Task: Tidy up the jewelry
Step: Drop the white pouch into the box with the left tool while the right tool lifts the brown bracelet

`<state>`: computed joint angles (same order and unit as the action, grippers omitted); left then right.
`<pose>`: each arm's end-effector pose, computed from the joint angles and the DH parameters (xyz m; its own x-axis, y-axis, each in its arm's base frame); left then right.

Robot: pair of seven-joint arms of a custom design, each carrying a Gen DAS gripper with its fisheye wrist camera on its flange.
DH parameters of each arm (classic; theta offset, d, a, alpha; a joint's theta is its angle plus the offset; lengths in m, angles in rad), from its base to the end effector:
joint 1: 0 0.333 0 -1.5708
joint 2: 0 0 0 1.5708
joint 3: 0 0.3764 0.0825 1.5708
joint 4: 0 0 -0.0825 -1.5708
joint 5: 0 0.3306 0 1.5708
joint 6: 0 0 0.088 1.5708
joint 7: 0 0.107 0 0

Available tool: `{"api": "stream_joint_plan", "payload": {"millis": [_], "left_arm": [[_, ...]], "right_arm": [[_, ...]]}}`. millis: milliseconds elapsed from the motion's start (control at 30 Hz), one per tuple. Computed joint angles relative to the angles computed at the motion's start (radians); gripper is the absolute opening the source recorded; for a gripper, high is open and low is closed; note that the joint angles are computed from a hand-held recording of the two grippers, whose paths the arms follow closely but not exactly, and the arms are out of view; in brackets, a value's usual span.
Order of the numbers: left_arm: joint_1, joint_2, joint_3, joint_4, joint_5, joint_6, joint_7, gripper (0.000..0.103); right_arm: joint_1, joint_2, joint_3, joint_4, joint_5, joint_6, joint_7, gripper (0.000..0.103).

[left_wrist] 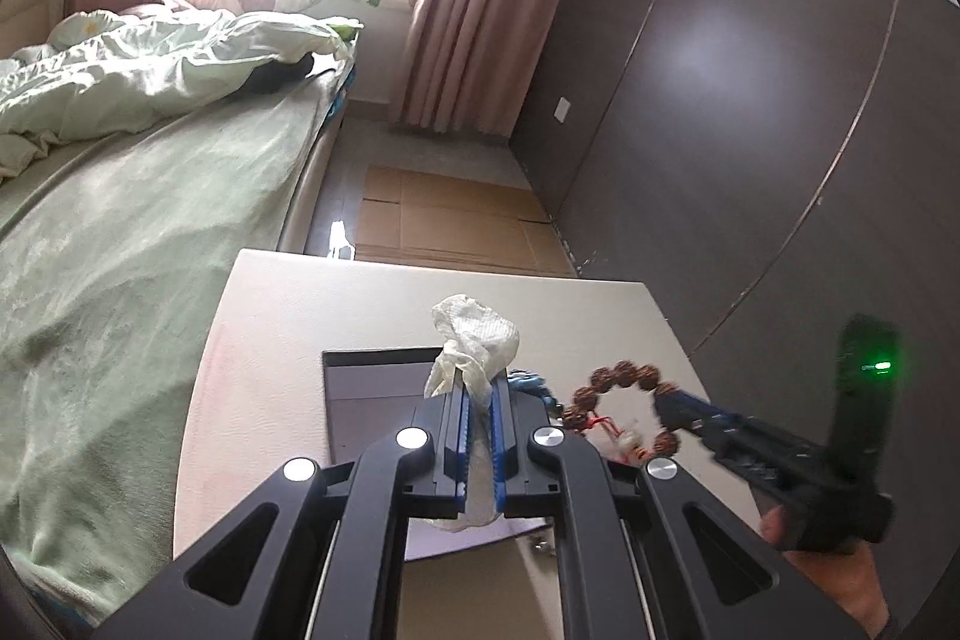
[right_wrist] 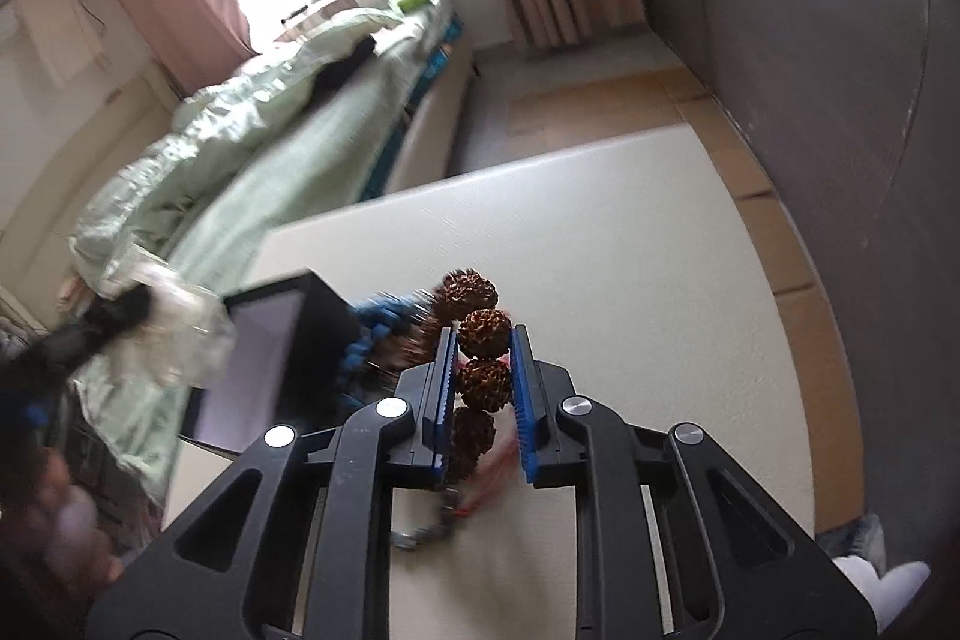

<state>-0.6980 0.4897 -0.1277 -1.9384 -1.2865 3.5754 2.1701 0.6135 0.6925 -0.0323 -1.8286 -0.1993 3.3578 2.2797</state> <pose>0.4993 -0.3451 0.4026 -0.0679 -0.9544 0.2906 -0.6719 -0.1715 -0.7205 0.5700 0.4066 0.3412 0.2349 -0.8986 -0.3707 -0.7656 0.0639 -0.6401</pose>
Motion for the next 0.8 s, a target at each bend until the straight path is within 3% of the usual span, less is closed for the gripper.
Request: {"api": "stream_joint_plan", "payload": {"millis": [33,167,267,333,400,433,467,500,667,800], "left_arm": [[0.020,0.000,-0.017,-0.013,0.032,0.002,-0.026,0.004],[0.015,0.010,0.008,-0.022,0.066,-0.022,-0.056,0.005],[-0.049,0.024,0.096,-0.003,0.008,-0.065,-0.035,0.006],[0.005,0.025,0.050,-0.023,0.074,-0.071,-0.102,0.011],[0.056,0.027,0.000,-0.054,0.140,-0.044,-0.179,0.063],[0.095,0.029,-0.045,-0.079,0.199,-0.002,-0.235,0.072],[0.131,0.030,-0.086,-0.112,0.271,0.051,-0.299,0.074],[0.142,0.027,-0.092,-0.127,0.305,0.058,-0.319,0.074],[0.142,0.017,-0.058,-0.164,0.372,0.028,-0.400,0.067],[0.176,-0.005,-0.076,-0.233,0.455,0.088,-0.511,0.067]], "right_arm": [[0.008,-0.004,-0.006,-0.005,0.003,0.013,0.001,0.018],[0.069,-0.017,-0.057,-0.011,0.042,0.089,-0.003,0.018],[0.094,-0.022,-0.071,-0.010,0.073,0.122,-0.024,0.018],[0.103,-0.022,-0.072,-0.006,0.094,0.137,-0.036,0.018],[0.106,-0.019,-0.065,-0.001,0.111,0.163,-0.047,0.018],[0.114,-0.017,-0.068,0.003,0.124,0.174,-0.054,0.018],[0.124,-0.015,-0.072,0.007,0.137,0.182,-0.062,0.018],[0.126,-0.011,-0.069,0.013,0.147,0.195,-0.069,0.018],[0.100,0.013,-0.011,0.053,0.144,0.244,-0.090,0.018],[0.090,0.045,0.025,0.116,0.112,0.219,-0.109,0.018]]}}
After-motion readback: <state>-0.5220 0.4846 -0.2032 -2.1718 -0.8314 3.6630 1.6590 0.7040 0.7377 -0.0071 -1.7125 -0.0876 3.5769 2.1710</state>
